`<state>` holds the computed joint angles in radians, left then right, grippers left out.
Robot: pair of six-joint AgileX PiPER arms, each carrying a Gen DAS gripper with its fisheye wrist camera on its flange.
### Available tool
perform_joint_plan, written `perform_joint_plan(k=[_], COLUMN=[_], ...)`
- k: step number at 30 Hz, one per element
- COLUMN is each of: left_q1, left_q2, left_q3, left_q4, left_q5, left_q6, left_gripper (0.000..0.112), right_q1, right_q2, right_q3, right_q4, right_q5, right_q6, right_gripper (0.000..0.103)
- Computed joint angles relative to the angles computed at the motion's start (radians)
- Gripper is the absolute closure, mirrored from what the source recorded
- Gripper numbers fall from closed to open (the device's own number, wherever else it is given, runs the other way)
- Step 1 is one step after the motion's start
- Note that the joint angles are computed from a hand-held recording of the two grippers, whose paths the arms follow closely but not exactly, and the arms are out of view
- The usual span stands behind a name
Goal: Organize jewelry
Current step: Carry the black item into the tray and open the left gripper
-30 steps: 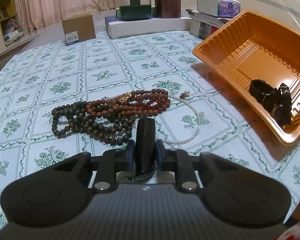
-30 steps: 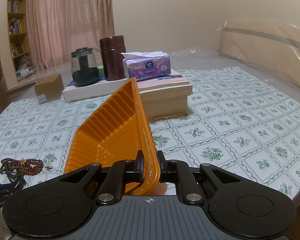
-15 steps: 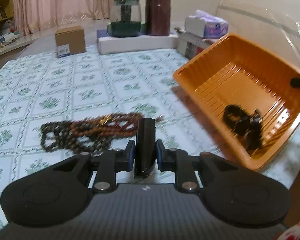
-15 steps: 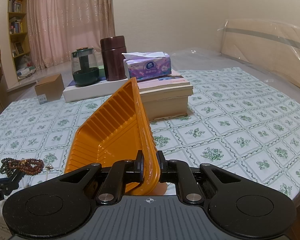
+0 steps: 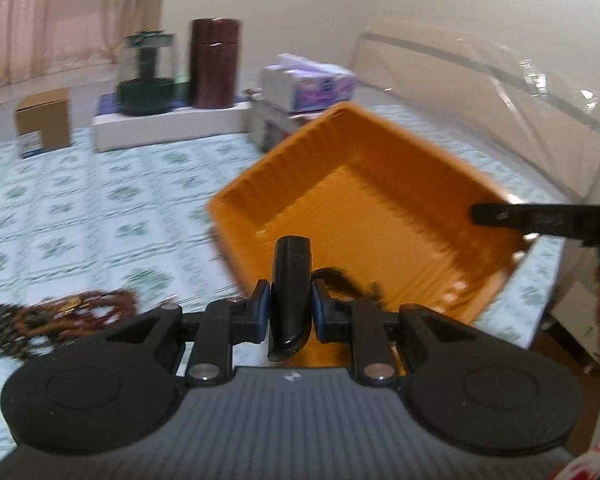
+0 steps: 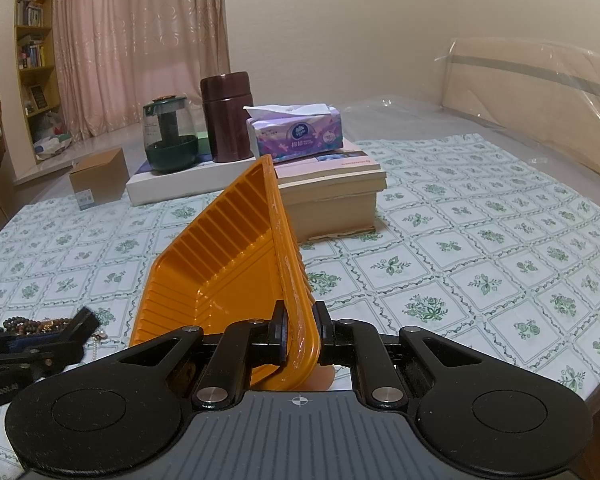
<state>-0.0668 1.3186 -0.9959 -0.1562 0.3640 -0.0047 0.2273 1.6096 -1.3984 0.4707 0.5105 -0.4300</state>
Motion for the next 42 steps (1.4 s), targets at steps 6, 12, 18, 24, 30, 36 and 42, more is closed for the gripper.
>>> perform_joint_plan(k=[6,12,18,24,30,36,42], left_q1=[-0.069,-0.114,-0.138,-0.116,-0.025,0.093,0.225], left_q2=[0.042,0.081,0.101,0.053,-0.017,-0.067,-0.113], left_q3=[-0.039,-0.052,-0.056,-0.014,0.039,0.081,0.148], left_q4=[-0.11,-0.119,-0.107,-0.041,0.034,0.101,0.112], left_q5=[-0.009,-0.025,-0.044,-0.06,-0.044,-0.002,0.003], left_q6=[0.111,0.139,0.14,0.073,-0.014,-0.07,-0.052], left_gripper=[0.093,0.093,0.092,0.084,0.084,0.084,0.084], right_q1=[-0.003,-0.003,-0.003,-0.002,-0.004,-0.004,-0.003], right_q2=[0.001,0.001,0.0,0.0,0.0,0.0,0.002], right_q3=[-0.002,-0.002,-0.002,0.002,0.003,0.003,-0.004], right_q4=[0.01,0.011,0.006,0.011,0.018,0.013,0.004], right_q5=[0.004,0.004,0.005,0.002,0.002,0.001,0.008], right_q6=[-0.008,-0.008,-0.006,-0.013,-0.021,-0.017,-0.009], right_gripper=[0.091,0.091,0.091,0.091,0.091,0.091,0.091])
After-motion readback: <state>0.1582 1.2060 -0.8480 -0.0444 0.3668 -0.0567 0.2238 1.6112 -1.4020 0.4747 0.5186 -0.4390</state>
